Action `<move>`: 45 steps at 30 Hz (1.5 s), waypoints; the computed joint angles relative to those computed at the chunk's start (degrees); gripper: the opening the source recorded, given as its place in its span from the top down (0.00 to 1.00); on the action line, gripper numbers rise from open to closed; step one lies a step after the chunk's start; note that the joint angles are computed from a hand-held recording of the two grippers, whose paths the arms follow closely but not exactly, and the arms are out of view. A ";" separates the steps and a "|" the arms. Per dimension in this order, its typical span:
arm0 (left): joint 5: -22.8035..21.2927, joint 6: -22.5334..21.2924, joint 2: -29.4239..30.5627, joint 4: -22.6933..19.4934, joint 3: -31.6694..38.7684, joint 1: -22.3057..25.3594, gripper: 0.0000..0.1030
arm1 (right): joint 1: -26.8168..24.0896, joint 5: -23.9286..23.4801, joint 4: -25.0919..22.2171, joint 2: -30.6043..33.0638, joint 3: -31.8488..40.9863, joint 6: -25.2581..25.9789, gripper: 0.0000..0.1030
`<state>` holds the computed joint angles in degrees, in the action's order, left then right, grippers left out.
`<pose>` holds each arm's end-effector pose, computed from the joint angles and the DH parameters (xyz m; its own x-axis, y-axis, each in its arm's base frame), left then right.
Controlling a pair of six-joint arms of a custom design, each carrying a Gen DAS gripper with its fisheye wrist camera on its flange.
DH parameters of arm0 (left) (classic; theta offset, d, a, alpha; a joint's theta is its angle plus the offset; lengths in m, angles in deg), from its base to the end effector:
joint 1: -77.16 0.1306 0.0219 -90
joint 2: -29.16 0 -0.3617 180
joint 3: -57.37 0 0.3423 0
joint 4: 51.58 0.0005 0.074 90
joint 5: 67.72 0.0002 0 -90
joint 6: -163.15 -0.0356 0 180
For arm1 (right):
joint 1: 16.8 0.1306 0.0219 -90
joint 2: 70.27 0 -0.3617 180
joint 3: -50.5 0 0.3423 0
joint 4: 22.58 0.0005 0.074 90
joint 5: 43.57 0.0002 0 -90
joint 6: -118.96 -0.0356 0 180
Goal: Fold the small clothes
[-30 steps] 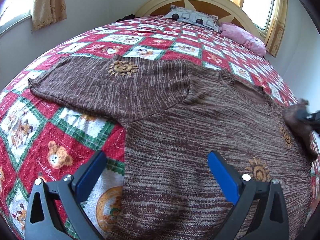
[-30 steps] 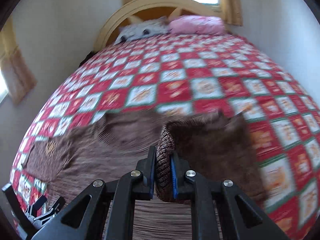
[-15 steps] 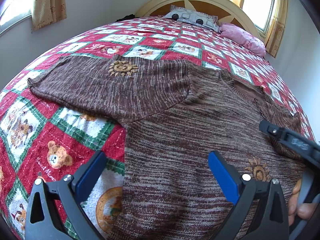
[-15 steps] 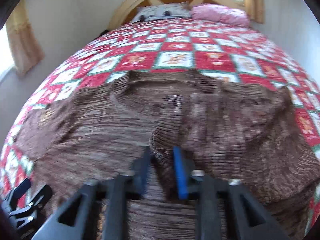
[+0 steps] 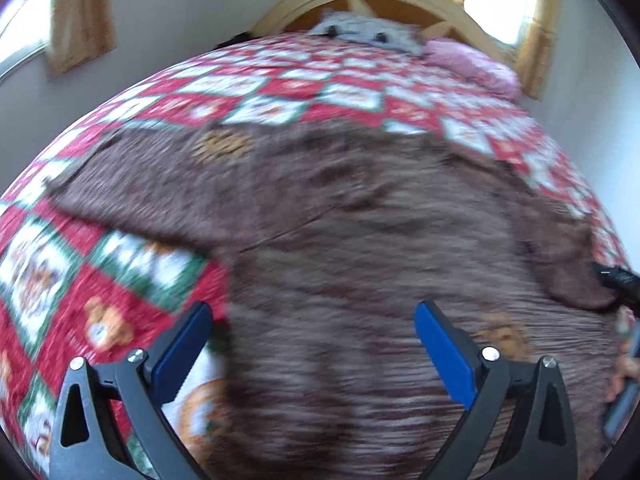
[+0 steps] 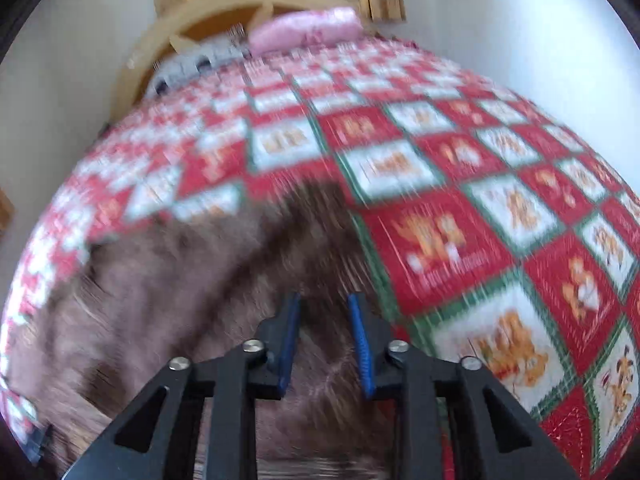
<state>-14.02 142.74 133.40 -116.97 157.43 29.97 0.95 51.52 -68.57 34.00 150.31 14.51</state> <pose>0.3467 -0.3440 0.3599 -0.6446 -0.4156 -0.6417 -0.4396 0.8882 -0.1337 0.4981 0.1556 0.3700 -0.7735 0.0134 -0.6337 -0.0587 0.9940 0.0926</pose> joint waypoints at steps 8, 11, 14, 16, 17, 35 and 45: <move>6.88 -24.32 12.22 6.80 20.88 2.65 0.12 | -0.02 0.60 5.42 -2.03 -4.21 0.60 0.79; 13.97 -27.79 19.83 6.17 31.02 5.34 0.19 | -0.61 -1.39 6.61 -2.84 -5.53 -0.51 0.79; 20.32 -26.22 26.93 3.21 40.29 7.04 0.42 | -0.69 -1.66 6.94 -2.88 -5.71 -0.56 0.79; 20.10 -24.98 29.28 2.00 43.23 7.00 0.45 | -0.73 -1.72 7.00 -2.90 -5.77 -0.56 0.79; 18.39 -25.86 28.79 4.68 42.04 6.51 0.46 | -0.74 -1.76 7.02 -2.90 -5.78 -0.59 0.79; 12.32 -20.20 25.52 5.17 36.82 7.24 0.90 | -1.15 -2.33 8.26 -3.25 -6.50 -1.15 0.79; 11.61 -15.76 19.85 4.39 29.32 2.79 0.41 | 1.01 -1.80 14.81 -7.01 -9.97 2.89 0.77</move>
<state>-2.41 126.98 153.25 -112.58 186.74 32.76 1.96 49.71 -53.76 26.99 140.35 17.40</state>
